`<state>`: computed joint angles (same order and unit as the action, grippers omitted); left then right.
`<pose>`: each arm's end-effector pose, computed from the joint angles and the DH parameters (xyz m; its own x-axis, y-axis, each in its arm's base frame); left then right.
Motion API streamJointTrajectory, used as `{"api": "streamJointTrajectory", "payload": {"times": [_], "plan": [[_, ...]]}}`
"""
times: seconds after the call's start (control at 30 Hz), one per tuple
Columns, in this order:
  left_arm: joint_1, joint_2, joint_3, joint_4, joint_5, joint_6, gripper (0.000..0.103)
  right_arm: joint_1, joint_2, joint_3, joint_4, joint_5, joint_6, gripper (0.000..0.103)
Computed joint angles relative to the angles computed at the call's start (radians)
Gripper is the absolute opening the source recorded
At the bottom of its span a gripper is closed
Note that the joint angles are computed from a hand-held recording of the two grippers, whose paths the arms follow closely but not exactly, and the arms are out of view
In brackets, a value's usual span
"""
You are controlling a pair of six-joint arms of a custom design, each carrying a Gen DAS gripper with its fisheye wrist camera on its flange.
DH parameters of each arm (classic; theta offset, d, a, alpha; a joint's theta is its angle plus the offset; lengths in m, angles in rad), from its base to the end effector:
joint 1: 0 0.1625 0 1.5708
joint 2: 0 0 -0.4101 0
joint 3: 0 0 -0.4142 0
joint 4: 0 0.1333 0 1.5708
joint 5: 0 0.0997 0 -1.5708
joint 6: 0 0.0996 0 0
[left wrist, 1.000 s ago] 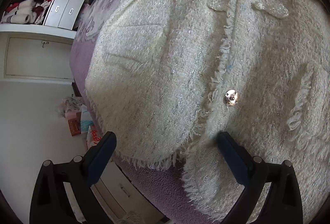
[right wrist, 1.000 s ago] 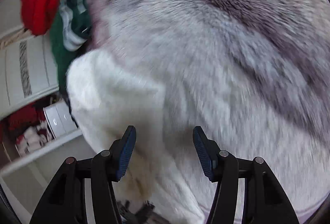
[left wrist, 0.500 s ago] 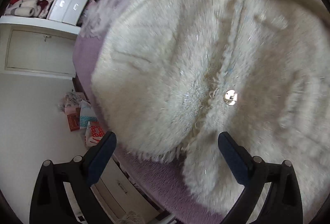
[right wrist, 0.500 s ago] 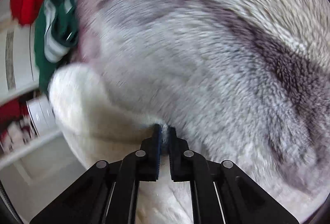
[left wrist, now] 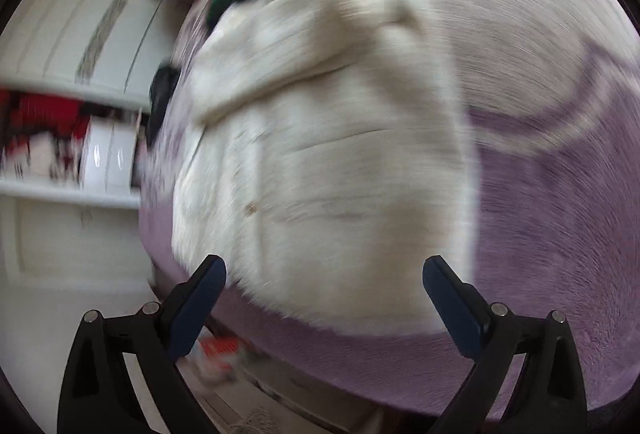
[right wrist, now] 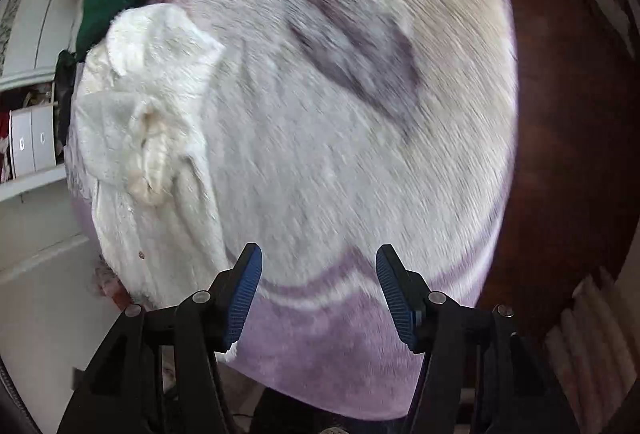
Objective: Fold large clothes
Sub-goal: 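Lift the jacket hem with the right gripper and fold it toward the collar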
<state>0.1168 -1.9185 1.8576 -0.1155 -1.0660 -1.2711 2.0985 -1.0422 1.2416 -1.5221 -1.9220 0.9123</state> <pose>-0.1828 -0.2042 0.4598 -0.0570 0.2535 -0.9657 0.4058 0.8896 0.2096 0.4312 -0.5432 0.3194 -0.8564 0.3284 0.3983 0.3093 0.9442 -0.1135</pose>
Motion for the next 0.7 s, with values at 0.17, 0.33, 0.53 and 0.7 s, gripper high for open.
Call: {"api": "streamJointTrajectory", "payload": {"times": [0.17,0.33,0.53,0.7], "plan": [[-0.041,-0.045,0.244,-0.048,0.035,0.082,0.102,-0.044,-0.106,0.144,-0.072,-0.040,0.044,0.062],[0.066,-0.030,0.250,0.027,0.125,-0.062,0.103,-0.062,-0.116,0.162,-0.130,-0.031,0.001,0.062],[0.219,0.028,0.143,0.131,0.187,-0.207,0.103,-0.148,-0.008,0.196,-0.373,0.108,-0.178,0.073],[0.231,0.034,0.050,0.180,0.229,-0.255,0.085,-0.202,0.116,0.176,-0.600,0.315,-0.350,0.100]]}}
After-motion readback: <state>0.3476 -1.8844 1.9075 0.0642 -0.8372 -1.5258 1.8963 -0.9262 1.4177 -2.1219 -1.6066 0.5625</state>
